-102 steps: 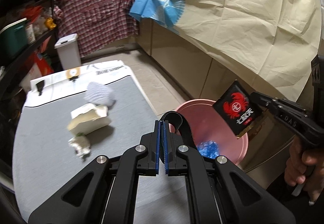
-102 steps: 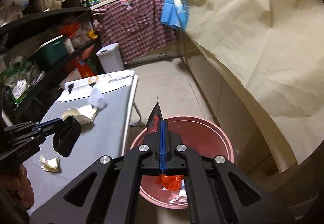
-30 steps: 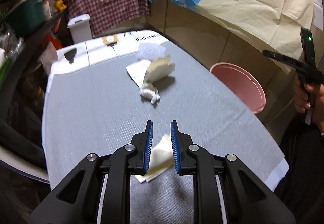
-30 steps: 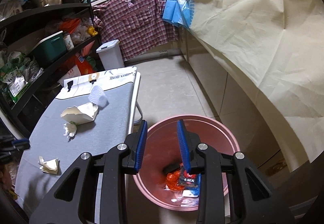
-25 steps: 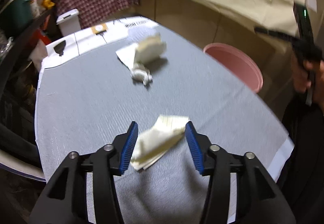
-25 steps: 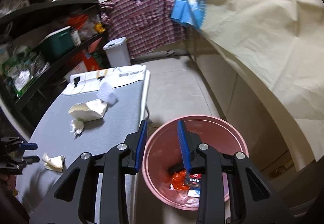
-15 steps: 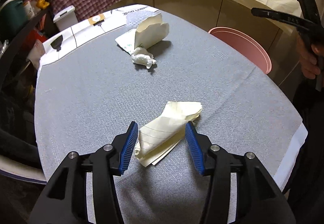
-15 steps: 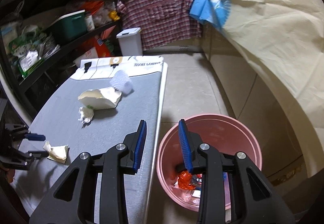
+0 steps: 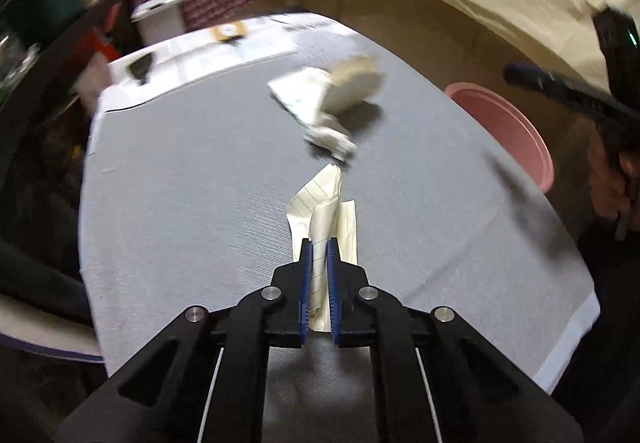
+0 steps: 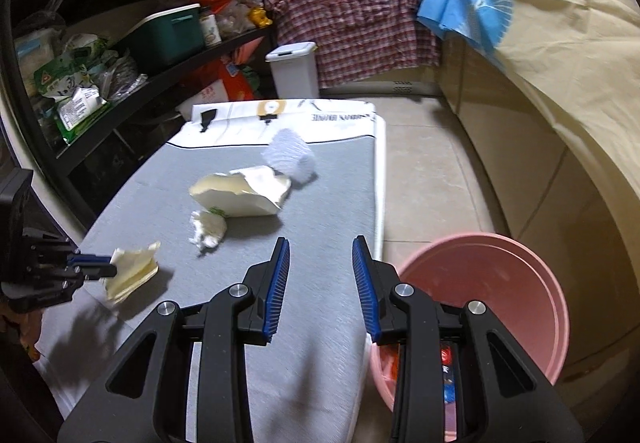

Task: Collect trash
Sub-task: 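Move both tools back to the table and grasp the paper scrap with the left tool, then grasp the white paper box with the right tool while the left tool holds the paper scrap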

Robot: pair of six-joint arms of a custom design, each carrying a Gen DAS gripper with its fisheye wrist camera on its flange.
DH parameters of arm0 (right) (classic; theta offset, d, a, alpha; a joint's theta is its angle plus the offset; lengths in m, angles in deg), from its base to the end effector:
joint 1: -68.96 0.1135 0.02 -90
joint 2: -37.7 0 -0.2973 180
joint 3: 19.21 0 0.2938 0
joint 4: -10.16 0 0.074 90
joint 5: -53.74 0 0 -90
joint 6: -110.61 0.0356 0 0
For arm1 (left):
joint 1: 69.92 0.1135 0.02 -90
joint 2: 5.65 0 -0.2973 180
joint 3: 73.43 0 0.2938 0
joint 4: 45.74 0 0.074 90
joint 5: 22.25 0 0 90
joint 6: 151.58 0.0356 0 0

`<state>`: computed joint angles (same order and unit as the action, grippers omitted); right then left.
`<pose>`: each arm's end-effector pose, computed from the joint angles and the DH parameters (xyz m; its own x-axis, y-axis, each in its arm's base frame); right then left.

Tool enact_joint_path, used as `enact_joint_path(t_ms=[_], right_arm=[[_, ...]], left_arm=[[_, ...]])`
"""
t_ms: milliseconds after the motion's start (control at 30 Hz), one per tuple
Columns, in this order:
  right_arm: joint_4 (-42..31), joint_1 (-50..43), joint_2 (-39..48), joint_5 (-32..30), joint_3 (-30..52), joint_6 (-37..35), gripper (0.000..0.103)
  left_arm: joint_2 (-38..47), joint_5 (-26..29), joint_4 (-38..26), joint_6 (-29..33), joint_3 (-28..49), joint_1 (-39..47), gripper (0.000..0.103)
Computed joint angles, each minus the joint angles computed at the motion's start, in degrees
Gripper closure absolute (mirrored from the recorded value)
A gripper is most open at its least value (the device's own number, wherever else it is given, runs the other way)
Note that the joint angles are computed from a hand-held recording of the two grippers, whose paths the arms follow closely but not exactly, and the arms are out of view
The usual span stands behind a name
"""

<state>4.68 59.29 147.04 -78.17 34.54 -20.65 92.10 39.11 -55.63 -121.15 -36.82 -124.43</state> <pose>0.3324 -0.0325 0.0637 -0.5209 -0.4091 -0.7492 -0.7145 0.6892 0.1204 0.1510 -0.1823 0.0512 -0.8162 -0.1587 -0.5555 -0.1573 0.9863 -0.0507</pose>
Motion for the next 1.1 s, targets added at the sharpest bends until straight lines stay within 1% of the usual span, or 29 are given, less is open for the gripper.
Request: enact_joint_path(t_ms=[100,267,433,633,733,833,1000,1100], right_arm=[[1.5,2.8,0.4,0.4,0.0,1.8,0.069],[4.8,7.3,1.5,1.2,-0.3,4.3,0.069],[8.3,11.6,3.2,1.9,0.3,7.0,0.069],[11.2,16.1,7.1,3.6,3.5,8.9,0.069],[10.4,17.7,9.4,4.1,5.9,7.8,0.069],[7.9,18.7,11.5,3.3,8.3,5.6,0.069],[6.1,19.6,12.3,1.9,9.1,2.5,0.07],[5.9,20.0,11.8,1.6,8.4,1.0,0.079]], left_arm=[[-1.9,-0.9,-1.6,-4.2,-1.4,2.0,0.096],[-3.1,-1.9,-2.8,-7.6,-2.4,4.3,0.096],[-4.8,-1.9,-2.2,-7.3,-3.0,6.3,0.095],[-3.4,-0.3,-1.0,-6.4,-2.6,8.5,0.095],[-3.0,0.0,-0.6,-6.1,-2.6,9.1,0.095],[-3.0,0.4,0.0,-5.7,-2.9,10.1,0.095],[-2.7,0.8,0.9,-5.0,-2.9,10.9,0.095],[-2.2,0.9,1.0,-4.8,-2.6,11.1,0.095]])
